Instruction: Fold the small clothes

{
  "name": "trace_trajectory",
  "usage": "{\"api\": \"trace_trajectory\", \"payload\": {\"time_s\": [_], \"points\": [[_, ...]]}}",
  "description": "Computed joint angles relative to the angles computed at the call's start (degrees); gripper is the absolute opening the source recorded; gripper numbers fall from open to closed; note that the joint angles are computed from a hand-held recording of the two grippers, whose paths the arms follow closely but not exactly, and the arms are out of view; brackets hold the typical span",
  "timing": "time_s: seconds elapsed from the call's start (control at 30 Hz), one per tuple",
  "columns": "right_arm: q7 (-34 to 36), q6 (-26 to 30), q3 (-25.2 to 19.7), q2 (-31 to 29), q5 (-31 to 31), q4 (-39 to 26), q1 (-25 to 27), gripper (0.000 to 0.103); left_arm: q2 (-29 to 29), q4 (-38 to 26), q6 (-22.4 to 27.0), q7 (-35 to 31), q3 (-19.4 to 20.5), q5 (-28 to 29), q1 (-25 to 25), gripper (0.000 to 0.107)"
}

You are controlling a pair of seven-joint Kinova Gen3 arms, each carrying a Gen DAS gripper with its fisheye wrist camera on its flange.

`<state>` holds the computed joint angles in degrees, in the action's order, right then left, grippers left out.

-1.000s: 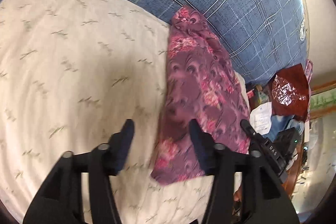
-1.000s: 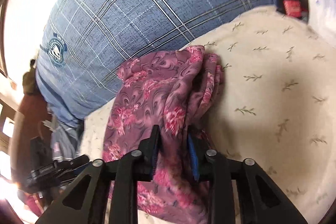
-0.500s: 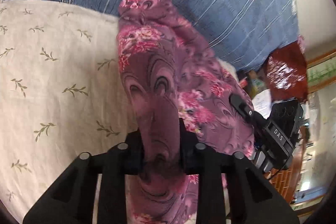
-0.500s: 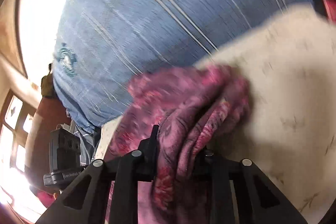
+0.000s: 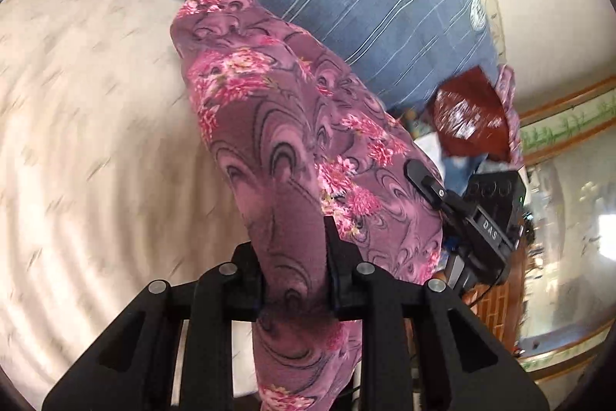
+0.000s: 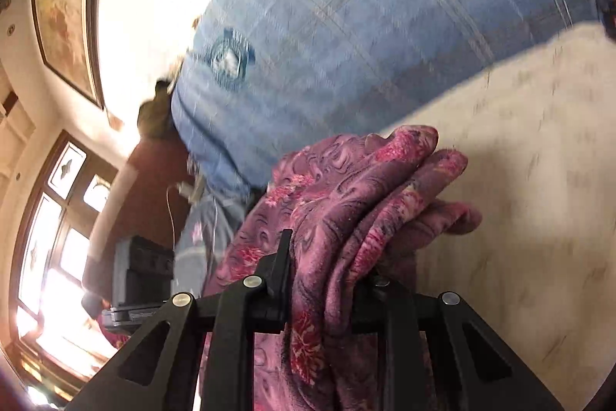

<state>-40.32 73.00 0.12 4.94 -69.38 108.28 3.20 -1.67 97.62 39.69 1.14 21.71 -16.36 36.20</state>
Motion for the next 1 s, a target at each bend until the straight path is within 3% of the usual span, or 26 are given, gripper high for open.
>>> {"api": "trace_trajectory", "payload": {"time_s": [0.07,0.17,0.2,0.23,0.3,0.4,0.43,0.47,0.5,0.6,0.67,0.8,0.83,0.9,1.0], "points": [[1.58,-3.43,-1.39,-1.14,0.86,4.54,-0.84,0.022,-0.04,2.81,0.88,4.0,1.87,-1.41,0.65,0.022],[-1.09,-10.42,-7.18,0.14,6.27,7.86,0.39,0.024,0.34,8.53,-1.74,6.33,0.49,3.05,1.49,0.027],[-1.67,-12.48,-8.6,0.46,7.15,8.88,0.99,0.028,-0.69,10.25,-3.08,7.24,-0.08,4.26,1.69,0.028],[-2.13,-13.61,-9.24,0.48,7.09,9.69,1.66,0.038,-2.08,11.27,-3.49,8.63,0.36,4.54,1.18,0.028],[-4.05,-13.07,-7.65,-0.11,6.56,10.08,1.92,0.042,-4.28,10.99,-1.51,10.37,4.38,2.33,-1.95,0.028],[-7.01,-10.53,-0.75,-0.91,6.5,8.23,-1.72,0.044,-6.16,7.31,5.48,9.82,11.18,-4.61,-7.05,0.029],[-7.21,-10.81,0.34,-1.4,4.87,8.46,-1.86,0.044,-5.83,5.57,7.81,10.09,11.76,-6.44,-6.93,0.039],[-7.15,-10.91,1.07,-1.35,3.24,8.56,-1.93,0.045,-5.12,3.86,9.7,9.96,11.27,-8.55,-6.01,0.052],[-8.0,-11.16,1.8,-0.75,2.52,7.6,-3.05,0.045,-3.49,2.04,11.35,9.85,10.02,-10.86,-4.14,0.056],[-10.85,-16.17,4.03,0.13,4.31,5.47,-10.49,0.039,3.45,-4.61,15.84,4.94,6.62,-14.93,-1.31,0.058],[-10.17,-20.83,5.44,-1.16,6.28,4.79,-15.79,0.019,7.68,-8.35,18.12,1.36,4.98,-15.7,-0.47,0.058],[-11.36,-30.15,8.86,-1.66,15.53,3.87,-26.41,0.016,17.73,-15.08,25.73,-4.83,-3.09,-16.78,6.16,0.058],[-11.77,-32.03,9.71,-0.15,17.86,3.86,-28.73,0.013,19.55,-15.9,26.59,-5.32,-3.92,-16.16,6.3,0.063],[-13.92,-33.02,10.06,-0.27,21.57,3.75,-30.18,0.013,20.0,-15.89,27.07,-3.79,-3.07,-17.14,5.74,0.065],[-13.21,-31.24,6.39,-2.91,20.92,3.87,-24.78,0.022,16.91,-14.72,26.29,-3.61,-3.52,-15.96,6.06,0.064]]}}
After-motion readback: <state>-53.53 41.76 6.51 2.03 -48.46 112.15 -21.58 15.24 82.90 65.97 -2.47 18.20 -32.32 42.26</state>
